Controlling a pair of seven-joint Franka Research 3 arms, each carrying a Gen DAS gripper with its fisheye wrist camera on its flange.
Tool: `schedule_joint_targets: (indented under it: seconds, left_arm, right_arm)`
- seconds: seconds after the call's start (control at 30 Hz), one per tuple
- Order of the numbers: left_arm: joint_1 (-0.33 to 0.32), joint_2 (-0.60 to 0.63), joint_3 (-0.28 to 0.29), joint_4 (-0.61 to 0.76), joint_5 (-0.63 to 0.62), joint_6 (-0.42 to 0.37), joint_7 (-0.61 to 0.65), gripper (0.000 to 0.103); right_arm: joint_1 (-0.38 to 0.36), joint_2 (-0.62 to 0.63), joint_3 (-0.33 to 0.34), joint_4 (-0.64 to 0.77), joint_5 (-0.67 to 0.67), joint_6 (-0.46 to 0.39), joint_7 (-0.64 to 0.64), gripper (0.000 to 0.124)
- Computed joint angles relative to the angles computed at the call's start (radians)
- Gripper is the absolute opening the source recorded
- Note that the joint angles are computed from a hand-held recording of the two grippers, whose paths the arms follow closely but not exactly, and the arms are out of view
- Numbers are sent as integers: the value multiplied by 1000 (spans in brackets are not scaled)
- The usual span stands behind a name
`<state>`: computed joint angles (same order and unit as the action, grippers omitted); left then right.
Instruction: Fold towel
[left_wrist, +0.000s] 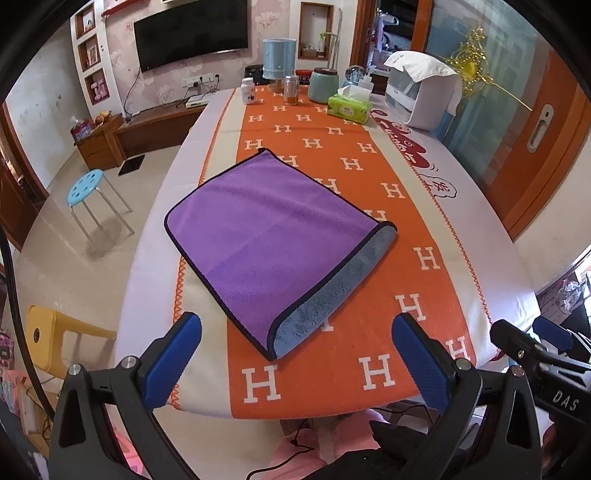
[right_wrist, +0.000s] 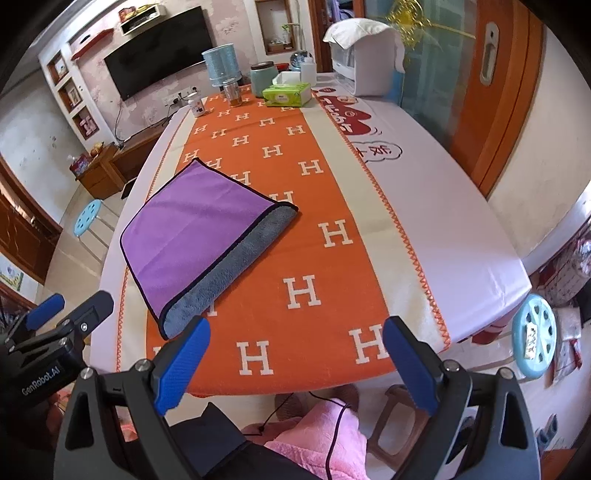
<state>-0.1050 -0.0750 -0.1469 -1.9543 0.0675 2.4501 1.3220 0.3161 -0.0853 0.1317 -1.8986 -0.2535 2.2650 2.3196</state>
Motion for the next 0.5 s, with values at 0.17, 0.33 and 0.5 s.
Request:
schedule_joint_targets:
  seconds: [0.17, 0.33, 0.5]
  left_arm:
    - [8, 33, 3, 29, -18, -4, -49, 102]
    - [11, 87, -5, 86, 53, -33, -162, 102]
    - [7, 151, -6, 155, 105, -58, -292, 102]
  right_arm:
    - [-9, 32, -16, 23, 2, 6, -31, 95]
    - [-19, 76, -40, 58, 19, 35, -127, 95]
    - [-34, 161, -69, 142, 76, 70, -316, 95]
